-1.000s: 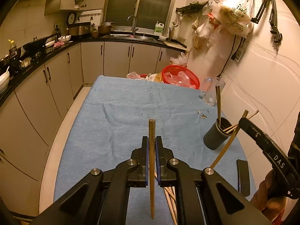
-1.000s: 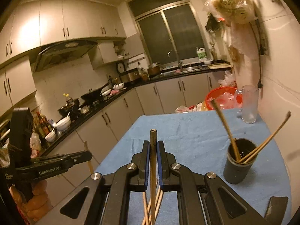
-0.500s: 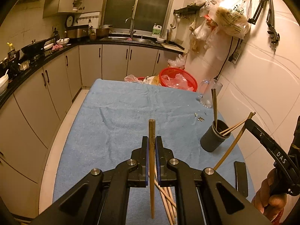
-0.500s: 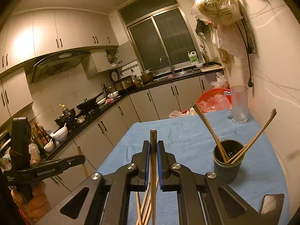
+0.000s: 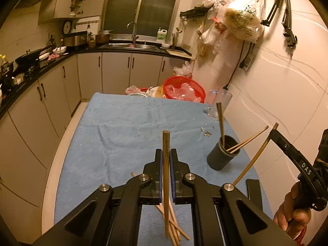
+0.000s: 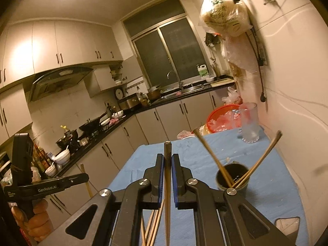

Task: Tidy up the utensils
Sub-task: 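Carry both held chopsticks upright toward the black cup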

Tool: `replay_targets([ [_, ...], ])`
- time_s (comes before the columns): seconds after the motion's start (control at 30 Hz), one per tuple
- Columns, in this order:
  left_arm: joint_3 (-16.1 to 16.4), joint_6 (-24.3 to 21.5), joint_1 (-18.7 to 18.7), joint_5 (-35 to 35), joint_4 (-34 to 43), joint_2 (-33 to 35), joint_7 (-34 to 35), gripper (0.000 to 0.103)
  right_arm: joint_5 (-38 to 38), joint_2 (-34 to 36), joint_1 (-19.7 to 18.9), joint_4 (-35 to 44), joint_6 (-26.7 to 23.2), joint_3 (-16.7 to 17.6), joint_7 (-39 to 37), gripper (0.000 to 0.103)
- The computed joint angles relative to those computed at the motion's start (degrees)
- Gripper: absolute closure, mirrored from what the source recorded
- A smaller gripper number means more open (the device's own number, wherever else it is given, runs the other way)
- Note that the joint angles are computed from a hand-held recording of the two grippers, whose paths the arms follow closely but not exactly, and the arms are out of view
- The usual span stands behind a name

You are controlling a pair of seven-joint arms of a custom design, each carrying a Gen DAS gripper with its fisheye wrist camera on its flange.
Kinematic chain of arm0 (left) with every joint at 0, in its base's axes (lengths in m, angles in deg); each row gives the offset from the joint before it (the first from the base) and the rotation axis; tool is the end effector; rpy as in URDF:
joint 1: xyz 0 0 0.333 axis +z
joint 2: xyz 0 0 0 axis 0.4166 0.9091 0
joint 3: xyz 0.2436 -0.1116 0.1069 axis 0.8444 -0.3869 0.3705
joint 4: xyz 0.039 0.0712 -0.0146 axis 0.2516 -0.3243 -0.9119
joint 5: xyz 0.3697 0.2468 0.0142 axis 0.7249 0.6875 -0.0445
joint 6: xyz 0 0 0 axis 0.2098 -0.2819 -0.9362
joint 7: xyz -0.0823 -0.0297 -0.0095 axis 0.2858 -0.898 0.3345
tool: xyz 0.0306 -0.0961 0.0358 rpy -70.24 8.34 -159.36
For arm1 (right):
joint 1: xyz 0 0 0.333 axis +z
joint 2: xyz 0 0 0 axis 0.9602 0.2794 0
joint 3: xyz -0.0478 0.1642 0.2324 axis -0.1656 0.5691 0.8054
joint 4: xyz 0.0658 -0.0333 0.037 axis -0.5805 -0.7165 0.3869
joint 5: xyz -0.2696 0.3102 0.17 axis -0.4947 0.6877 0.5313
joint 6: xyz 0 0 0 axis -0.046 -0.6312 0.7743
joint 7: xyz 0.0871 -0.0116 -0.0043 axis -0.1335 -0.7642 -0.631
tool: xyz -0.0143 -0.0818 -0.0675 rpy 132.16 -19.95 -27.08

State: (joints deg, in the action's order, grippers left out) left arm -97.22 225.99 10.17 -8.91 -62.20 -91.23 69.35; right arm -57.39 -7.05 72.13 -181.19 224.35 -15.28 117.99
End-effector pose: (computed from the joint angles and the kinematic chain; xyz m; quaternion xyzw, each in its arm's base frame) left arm 0.4541 -0.3016 0.5494 -0.5695 0.7035 -0.3902 0.1686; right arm 0.3855 0.2177 0.5230 -0.5321 0.6110 -0.2660 0.5223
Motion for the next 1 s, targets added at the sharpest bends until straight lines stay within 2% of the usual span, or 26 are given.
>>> replay_targets([
  [0.43, -0.40, -1.07, -2.18, 0.05, 9.58, 7.14, 1.63, 0.096, 0.21, -6.69, -3.18, -2.64, -0.52, -1.09, 0.78, 0.095],
  [0.6, -1.50, -1.29, -2.20, 3.23, 14.87, 11.14, -0.32, 0.096, 0.12, -8.24, -5.40, -2.65, -0.67, -1.31, 0.83, 0.095],
  [1.0, -0.63, -3.80, -5.70, 10.48, 28.39, 21.95, -4.38, 0.096, 0.13, -4.97, -8.61, 0.36, 0.48, -3.48, -1.50, 0.095],
])
